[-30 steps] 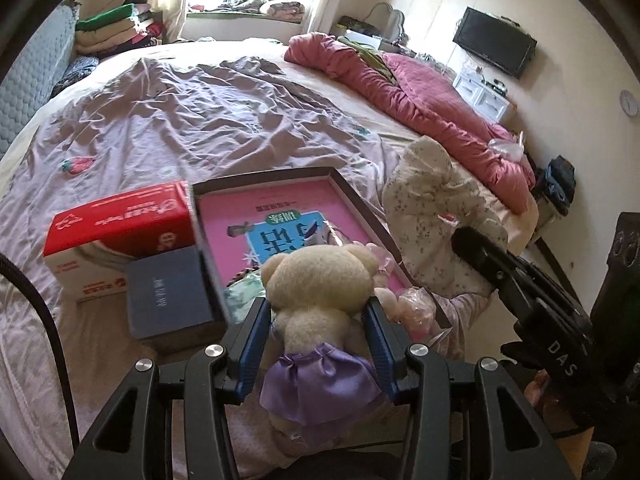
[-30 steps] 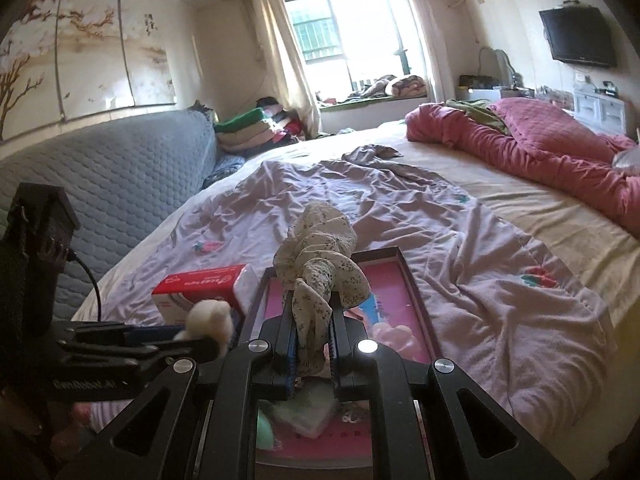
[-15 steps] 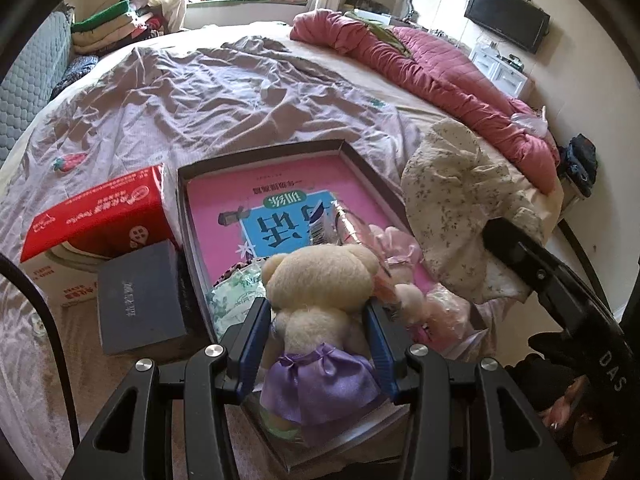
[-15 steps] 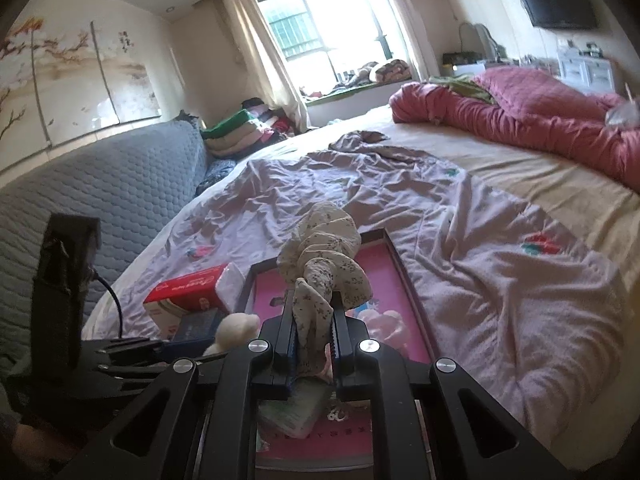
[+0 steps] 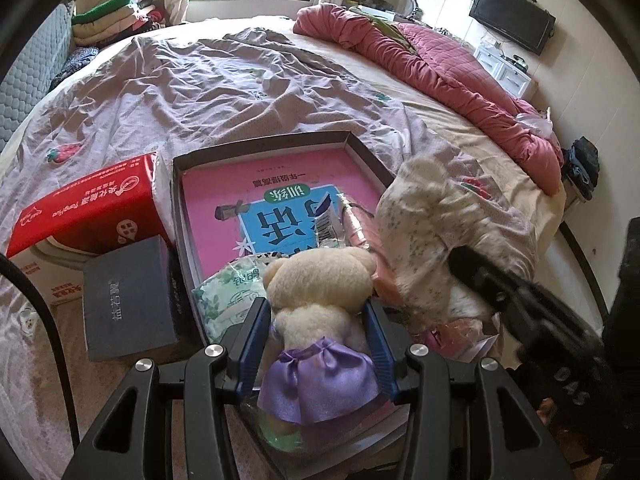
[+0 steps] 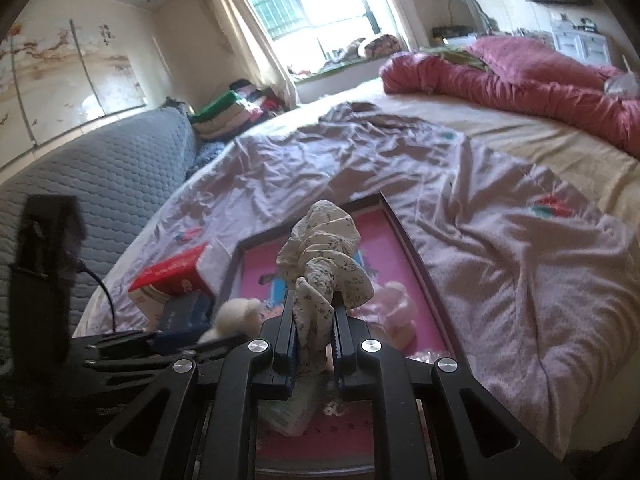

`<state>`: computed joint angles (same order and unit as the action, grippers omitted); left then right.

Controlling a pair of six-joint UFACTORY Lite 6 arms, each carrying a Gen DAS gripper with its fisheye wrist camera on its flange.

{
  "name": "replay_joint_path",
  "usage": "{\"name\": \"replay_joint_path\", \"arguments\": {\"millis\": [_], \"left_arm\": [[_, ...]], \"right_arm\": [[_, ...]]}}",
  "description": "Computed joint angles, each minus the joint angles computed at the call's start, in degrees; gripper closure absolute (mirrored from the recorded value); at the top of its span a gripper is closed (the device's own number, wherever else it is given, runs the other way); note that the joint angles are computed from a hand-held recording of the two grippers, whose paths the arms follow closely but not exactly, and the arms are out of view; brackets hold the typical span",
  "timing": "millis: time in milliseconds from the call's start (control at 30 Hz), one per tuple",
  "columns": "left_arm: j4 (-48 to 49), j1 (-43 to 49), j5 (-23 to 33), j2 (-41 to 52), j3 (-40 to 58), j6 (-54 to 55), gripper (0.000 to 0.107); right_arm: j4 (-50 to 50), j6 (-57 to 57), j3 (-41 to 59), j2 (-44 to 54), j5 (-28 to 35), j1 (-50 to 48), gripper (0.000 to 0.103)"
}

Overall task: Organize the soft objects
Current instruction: 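Carry the teddy bear and floral scrunchie over the pink tray, then lower the floral scrunchie with the right gripper while the left lowers the teddy bear onto the tray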

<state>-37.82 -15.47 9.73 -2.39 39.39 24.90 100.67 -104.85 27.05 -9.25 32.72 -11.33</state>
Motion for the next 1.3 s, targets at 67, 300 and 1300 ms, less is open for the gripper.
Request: {"name": "replay_joint_path", "arguments": {"millis": [67,300,1300], "left_arm": [[0.6,-0.14,-0.17,0.24,0.21,-0.71,0.059],[0.44,-0.01,0.01,0.65,0.47,-0.78,0.059],[11.84,-1.59,-1.18,1.71,1.68,-11.69,0.059]], "right_arm": [[1.25,-1.41,0.06,1.27,-1.13,0.55,0.087],[6.93,-7.53,-0.07,1.85,-7.76,4.44,0.082],[0.75,-1.88,-1.42,-2.46,-9.78,-0.17,0.053]]}}
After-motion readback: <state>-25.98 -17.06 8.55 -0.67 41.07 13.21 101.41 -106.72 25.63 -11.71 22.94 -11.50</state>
